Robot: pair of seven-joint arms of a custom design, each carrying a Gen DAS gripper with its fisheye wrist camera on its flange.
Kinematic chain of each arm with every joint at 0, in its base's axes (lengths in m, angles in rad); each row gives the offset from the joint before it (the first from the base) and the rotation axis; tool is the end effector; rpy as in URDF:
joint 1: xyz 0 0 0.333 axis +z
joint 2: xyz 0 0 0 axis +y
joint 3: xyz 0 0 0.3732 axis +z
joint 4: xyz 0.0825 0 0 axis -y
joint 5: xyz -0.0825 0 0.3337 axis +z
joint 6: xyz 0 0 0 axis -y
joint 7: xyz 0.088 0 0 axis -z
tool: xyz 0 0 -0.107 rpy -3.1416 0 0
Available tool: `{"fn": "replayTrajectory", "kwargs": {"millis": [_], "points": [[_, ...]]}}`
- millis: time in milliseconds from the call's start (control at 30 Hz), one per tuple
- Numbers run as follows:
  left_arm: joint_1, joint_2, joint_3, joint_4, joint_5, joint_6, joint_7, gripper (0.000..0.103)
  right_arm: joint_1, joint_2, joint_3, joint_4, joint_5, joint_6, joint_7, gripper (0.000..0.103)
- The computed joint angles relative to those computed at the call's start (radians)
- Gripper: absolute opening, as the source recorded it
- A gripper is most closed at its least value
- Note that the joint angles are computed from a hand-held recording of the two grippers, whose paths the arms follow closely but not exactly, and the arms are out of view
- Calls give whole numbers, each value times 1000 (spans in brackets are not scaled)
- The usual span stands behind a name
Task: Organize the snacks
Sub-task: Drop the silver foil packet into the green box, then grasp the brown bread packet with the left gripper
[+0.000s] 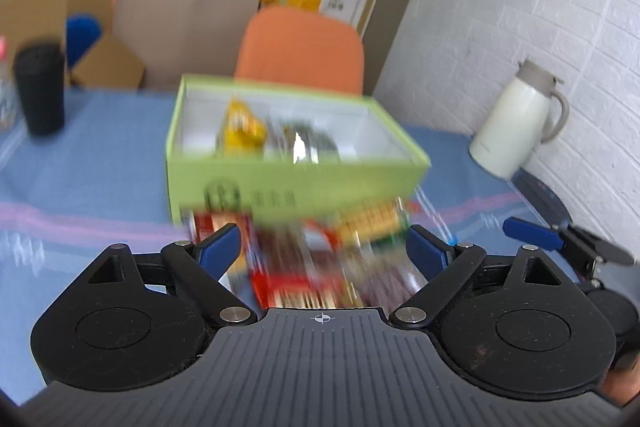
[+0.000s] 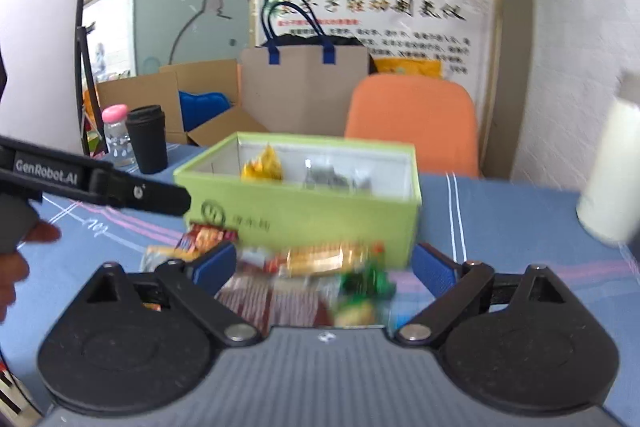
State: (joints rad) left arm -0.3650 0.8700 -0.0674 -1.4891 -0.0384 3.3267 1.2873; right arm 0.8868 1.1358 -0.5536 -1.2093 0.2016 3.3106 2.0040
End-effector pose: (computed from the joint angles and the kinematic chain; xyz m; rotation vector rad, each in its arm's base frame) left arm 0.7087 -0.3017 0.3445 -1.7250 1.8253 -1.2285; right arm 0.6724 0.4521 0.3171 -1.6761 1.2795 -0.7429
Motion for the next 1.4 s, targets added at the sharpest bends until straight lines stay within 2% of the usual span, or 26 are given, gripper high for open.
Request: {"fn": "replayTrajectory", "kwargs": {"millis": [100, 200, 333, 467, 567, 800, 933, 1067, 1167, 1333, 1400], "points": [[-25, -24, 4, -91, -27, 36, -24, 78, 71, -38, -7, -150, 55, 73, 3, 93], [-100, -35, 77, -127, -72, 25, -53, 78, 137, -52, -22, -240, 131, 121, -14, 93], [-171, -46, 152, -160, -102, 19, -79, 78, 180, -68, -14, -304, 200, 170, -53, 93], [-245, -55, 235, -188, -133, 15, -97, 78, 183, -93, 19, -348, 248, 214, -94, 93], [-296, -57, 291, -202, -152, 9, -112, 78, 199, -100, 14, -373, 303, 232, -126, 93], [-315, -57, 317, -191, -140, -27, -142, 78, 179, -115, 63, -384, 376, 245, -201, 93], [-272, -60, 271, -179, -109, -35, -154, 77, 148, -112, 100, -353, 392, 227, -250, 93], [-246, -52, 251, -148, -82, -54, -168, 77, 116, -93, 119, -289, 386, 189, -293, 93], [-160, -45, 147, -109, -43, -75, -156, 77, 86, -71, 126, -230, 351, 166, -307, 93], [-11, -3, -50, -3, 26, -123, -101, 77, 74, -18, 59, -119, 276, 86, -304, 93], [44, 33, -131, 63, 43, -171, -67, 77, 46, -1, 63, -68, 229, 50, -290, 93]]}}
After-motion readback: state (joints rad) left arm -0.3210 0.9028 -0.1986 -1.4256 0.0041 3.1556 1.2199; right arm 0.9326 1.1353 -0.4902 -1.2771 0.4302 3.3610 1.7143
